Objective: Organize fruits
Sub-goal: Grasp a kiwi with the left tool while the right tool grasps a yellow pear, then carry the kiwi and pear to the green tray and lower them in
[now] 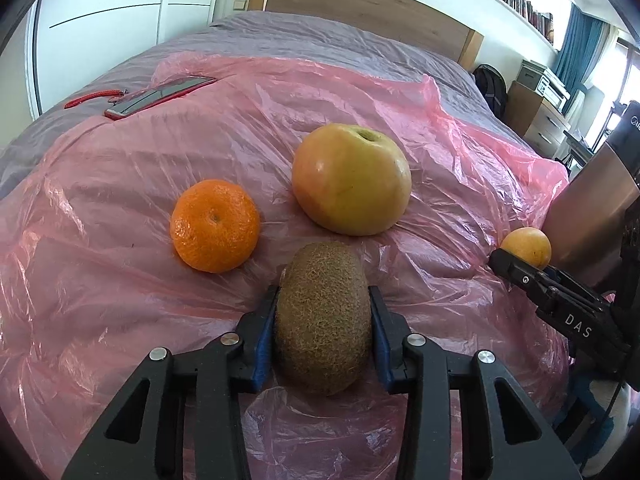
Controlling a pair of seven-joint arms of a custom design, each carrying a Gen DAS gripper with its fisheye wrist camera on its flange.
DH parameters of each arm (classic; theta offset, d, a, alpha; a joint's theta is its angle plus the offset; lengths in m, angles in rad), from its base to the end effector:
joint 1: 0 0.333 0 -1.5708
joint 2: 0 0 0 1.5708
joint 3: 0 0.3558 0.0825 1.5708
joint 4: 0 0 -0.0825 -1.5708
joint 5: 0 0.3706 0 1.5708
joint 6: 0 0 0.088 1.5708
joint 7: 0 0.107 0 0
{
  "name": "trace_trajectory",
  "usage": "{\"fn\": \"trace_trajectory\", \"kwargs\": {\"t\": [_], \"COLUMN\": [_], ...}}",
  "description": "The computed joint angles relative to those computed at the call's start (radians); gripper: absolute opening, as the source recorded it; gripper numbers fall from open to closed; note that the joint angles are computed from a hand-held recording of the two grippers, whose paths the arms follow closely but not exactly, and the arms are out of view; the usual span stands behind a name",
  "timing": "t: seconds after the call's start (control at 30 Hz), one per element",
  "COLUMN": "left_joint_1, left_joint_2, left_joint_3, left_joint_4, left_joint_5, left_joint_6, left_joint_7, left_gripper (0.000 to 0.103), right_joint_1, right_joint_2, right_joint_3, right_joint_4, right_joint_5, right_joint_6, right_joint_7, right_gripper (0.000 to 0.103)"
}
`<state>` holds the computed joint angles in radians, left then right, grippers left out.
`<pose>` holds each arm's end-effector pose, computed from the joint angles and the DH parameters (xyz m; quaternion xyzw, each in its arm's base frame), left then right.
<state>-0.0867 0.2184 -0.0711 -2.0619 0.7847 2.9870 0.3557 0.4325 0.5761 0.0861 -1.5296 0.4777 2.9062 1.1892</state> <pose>0.6005 -0.1432 0.4448 -0.7560 0.5405 -0.3031 0.2106 0.6799 0.3374 0.4511 -0.7725 0.4865 -0.1272 0.3878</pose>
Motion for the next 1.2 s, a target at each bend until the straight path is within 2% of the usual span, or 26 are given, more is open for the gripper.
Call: {"fn": "trace_trajectory", "kwargs": {"t": [0.17, 0.37, 0.8, 1.0, 1.2], "left_joint_1": [-0.024, -0.029, -0.022, -0.024, -0.030], "left_joint_2": [0.001, 0.000, -0.005, -0.006, -0.003], "left_joint_3": [0.025, 0.021, 0.005, -0.005, -0.014], "left_joint_4": [0.006, 0.017, 0.021, 0.029, 0.042], "left_joint_5": [0.069, 0.123, 0.140, 0.130, 0.116], "left_joint_6": [-0.005, -0.036, -0.063, -0.096, -0.137], "left_joint_7": [-0.061, -0.096, -0.107, -0.083, -0.057], "left_gripper": [0.035, 0.035, 0.035, 0.035, 0.034], "right_joint_1": [0.009, 0.024, 0.069, 0.094, 0.101], "right_joint_2": [-0.004, -0.002, -0.012, -0.020, -0.055], "right_joint_3": [-0.006, -0.021, -0.074, -0.104, -0.107], "right_joint_4": [-0.012, -0.008, -0.015, -0.015, -0.047], "right_joint_5": [-0.010, -0.030, -0.102, -0.156, -0.185], "right_joint_6": [0.017, 0.013, 0.009, -0.005, 0.007], "right_joint_7": [-0.008, -0.002, 0.055, 0.086, 0.098], "right_gripper": [0.064, 0.064, 0.064, 0.064, 0.064]}}
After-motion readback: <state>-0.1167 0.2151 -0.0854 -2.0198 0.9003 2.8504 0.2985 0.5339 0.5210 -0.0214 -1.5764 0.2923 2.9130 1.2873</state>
